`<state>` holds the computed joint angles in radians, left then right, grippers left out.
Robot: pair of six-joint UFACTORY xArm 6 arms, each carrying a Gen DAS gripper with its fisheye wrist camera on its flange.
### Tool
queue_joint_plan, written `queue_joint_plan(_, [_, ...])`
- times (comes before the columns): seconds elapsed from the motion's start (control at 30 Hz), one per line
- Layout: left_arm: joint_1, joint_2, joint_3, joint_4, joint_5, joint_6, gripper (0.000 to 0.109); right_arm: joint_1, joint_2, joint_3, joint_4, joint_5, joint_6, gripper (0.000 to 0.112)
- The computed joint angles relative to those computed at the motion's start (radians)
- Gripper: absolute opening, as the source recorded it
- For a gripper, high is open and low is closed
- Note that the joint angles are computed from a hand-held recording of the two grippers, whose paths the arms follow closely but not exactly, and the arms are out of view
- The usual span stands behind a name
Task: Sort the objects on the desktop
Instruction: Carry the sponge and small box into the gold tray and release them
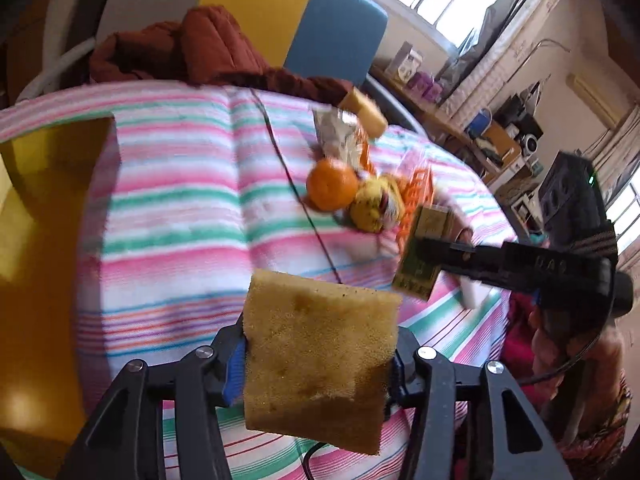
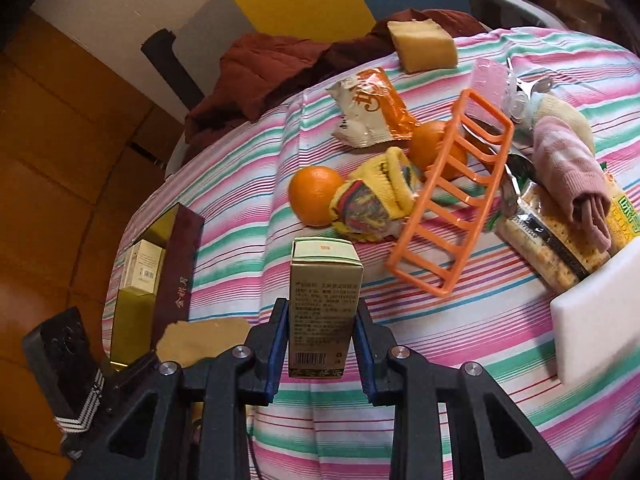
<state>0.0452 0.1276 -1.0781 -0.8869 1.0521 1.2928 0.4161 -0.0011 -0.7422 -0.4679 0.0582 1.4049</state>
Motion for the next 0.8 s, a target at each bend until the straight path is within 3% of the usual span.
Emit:
queue_joint_plan(0.27, [0.083,0.010,-0.090,-0.059,0.055,0.008,0.054,0.081,0.092,-0.182,0.069,0.034,-0.107,0.031])
queue_joint_plan(0.5, [0.138,0.170,-0.298,-0.040,-0.030,-0.045,0.055,0.160,0.316,-0.503,0.376,0.099,-0.449,0.031])
queue_joint_plan(0.6, [0.146,0.288,-0.433,0.015,-0.058,-0.117,0.055,0.183,0.450,-0.699,0.550,0.165,-0.620,0.031])
queue_joint_plan(0.8, [0.123,0.496,-0.680,0.142,-0.120,-0.227,0.055,0.178,0.756,-1.169,0.625,0.412,-0.691,0.031])
